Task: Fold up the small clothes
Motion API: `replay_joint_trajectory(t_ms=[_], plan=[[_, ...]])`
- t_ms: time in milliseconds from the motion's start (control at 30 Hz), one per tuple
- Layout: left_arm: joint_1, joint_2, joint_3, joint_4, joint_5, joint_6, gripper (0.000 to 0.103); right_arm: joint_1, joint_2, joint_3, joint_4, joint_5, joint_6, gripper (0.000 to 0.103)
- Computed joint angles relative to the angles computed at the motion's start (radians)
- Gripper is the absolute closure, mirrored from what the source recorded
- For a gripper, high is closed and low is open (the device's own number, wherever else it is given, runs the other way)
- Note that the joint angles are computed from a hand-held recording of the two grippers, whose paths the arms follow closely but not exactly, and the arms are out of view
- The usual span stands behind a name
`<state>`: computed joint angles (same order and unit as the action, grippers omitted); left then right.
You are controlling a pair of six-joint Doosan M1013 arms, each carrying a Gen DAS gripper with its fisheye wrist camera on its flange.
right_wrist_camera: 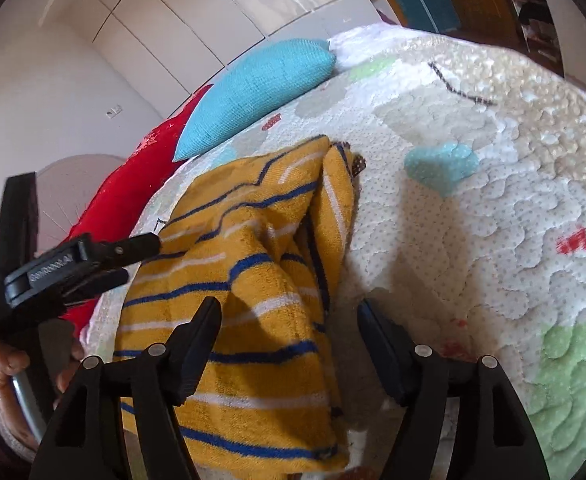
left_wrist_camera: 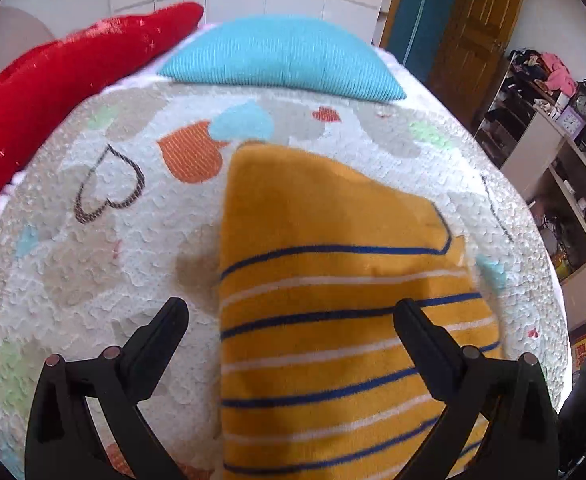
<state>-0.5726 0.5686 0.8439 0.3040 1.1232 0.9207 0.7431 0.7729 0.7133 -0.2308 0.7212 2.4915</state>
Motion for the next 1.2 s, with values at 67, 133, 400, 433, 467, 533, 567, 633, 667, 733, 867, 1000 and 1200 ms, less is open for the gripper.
replay_joint_trajectory(t_ms=[67,133,400,433,467,533,567,633,667,733,867,1000,1200], plan=[[-0.042,-0.057,0.070,0.176,-0.050,-0.060,0.001,0.025,0.003,-0.026,-0.126,0.051,0.029,0.027],[-0.093,-0.108,0.139,0.402,-0.078,-0.141,0.000,0.052,0.008,-0.059,-0.246,0.117,0.047,0.026],[-0.209,-0.248,0.325,0.891,-0.129,-0.446,0.000,0.116,-0.004,-0.091,-0.522,0.257,0.099,0.019],[-0.206,-0.252,0.317,0.842,-0.139,-0.417,0.000,0.121,-0.003,-0.096,-0.546,0.277,0.107,0.019],[-0.201,-0.255,0.310,0.782,-0.154,-0.386,0.000,0.125,0.000,-0.104,-0.566,0.299,0.111,0.019],[-0.191,-0.255,0.294,0.648,-0.168,-0.324,0.000,0.131,0.015,-0.136,-0.588,0.345,0.102,0.019],[-0.184,-0.250,0.285,0.585,-0.170,-0.297,0.000,0.132,0.022,-0.151,-0.597,0.367,0.097,0.019],[-0.178,-0.244,0.285,0.528,-0.169,-0.290,0.000,0.134,0.024,-0.158,-0.611,0.392,0.097,0.019],[-0.175,-0.239,0.279,0.499,-0.157,-0.276,0.000,0.135,0.025,-0.160,-0.613,0.400,0.098,0.019],[-0.168,-0.232,0.274,0.449,-0.148,-0.249,0.000,0.134,0.025,-0.162,-0.614,0.413,0.105,0.018],[-0.166,-0.217,0.263,0.402,-0.106,-0.217,0.000,0.135,0.034,-0.178,-0.630,0.449,0.107,0.018],[-0.170,-0.217,0.266,0.371,-0.100,-0.185,0.000,0.134,0.033,-0.174,-0.626,0.451,0.109,0.018],[-0.175,-0.213,0.264,0.340,-0.098,-0.144,0.000,0.138,0.042,-0.188,-0.643,0.470,0.102,0.016]])
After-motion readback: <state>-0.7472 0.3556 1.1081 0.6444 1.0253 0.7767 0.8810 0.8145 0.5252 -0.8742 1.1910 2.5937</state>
